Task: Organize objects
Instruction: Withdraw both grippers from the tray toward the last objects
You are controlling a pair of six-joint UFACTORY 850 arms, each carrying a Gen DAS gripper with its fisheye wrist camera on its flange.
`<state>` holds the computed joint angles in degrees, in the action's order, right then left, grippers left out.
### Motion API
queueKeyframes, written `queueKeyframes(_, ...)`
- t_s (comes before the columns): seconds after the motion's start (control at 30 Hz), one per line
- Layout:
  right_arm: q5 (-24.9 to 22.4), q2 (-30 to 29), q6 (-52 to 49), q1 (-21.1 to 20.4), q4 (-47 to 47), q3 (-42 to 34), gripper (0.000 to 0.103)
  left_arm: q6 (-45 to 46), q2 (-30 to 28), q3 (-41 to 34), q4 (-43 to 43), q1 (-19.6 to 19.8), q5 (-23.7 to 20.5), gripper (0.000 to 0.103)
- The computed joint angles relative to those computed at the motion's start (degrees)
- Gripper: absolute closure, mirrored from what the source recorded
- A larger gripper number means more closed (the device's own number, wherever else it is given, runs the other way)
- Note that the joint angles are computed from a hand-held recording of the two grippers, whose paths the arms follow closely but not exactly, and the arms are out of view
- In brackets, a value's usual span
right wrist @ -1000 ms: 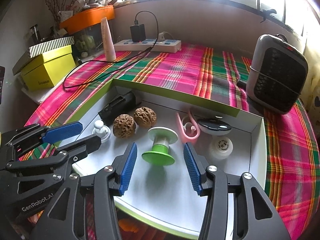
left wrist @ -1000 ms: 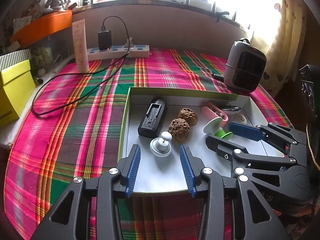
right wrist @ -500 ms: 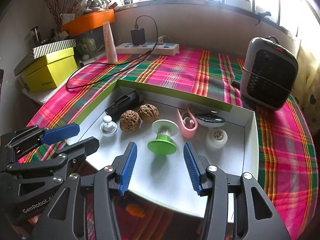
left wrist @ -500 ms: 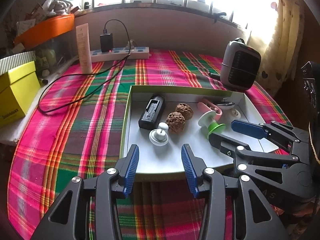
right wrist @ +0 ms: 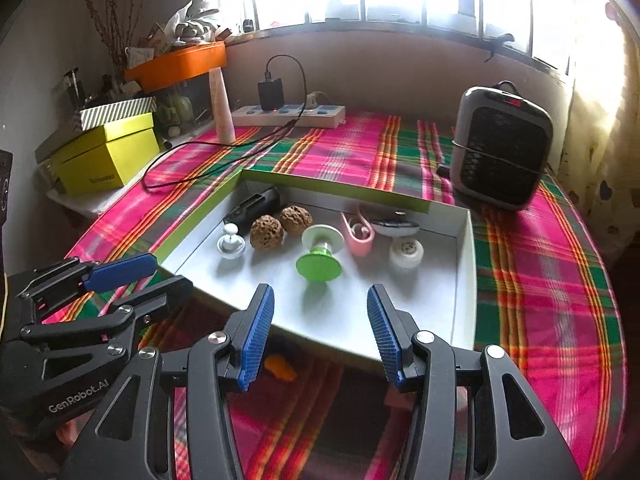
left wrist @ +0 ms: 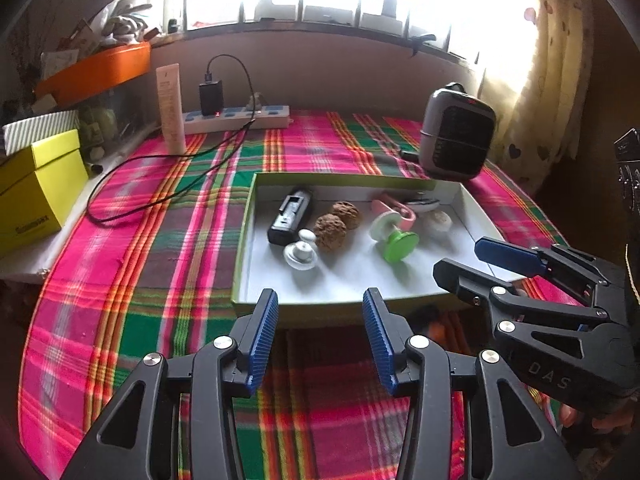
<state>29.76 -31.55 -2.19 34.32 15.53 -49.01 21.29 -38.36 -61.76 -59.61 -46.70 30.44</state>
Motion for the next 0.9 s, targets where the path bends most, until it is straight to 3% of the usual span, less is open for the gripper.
queueKeyframes(0.43,4.70,2.68,0.09,0.41,4.18,6.40,0.053,-5.65,-0.46,0.96,5.34,-1.58,-1.09,0.060)
queueKeyframes(0.9,4.66,2.81,3.21,-1.49,3.64,9.23,0.053,-9.85,-2.70,-1.63,11.63,-1.54,-5.12,0.058)
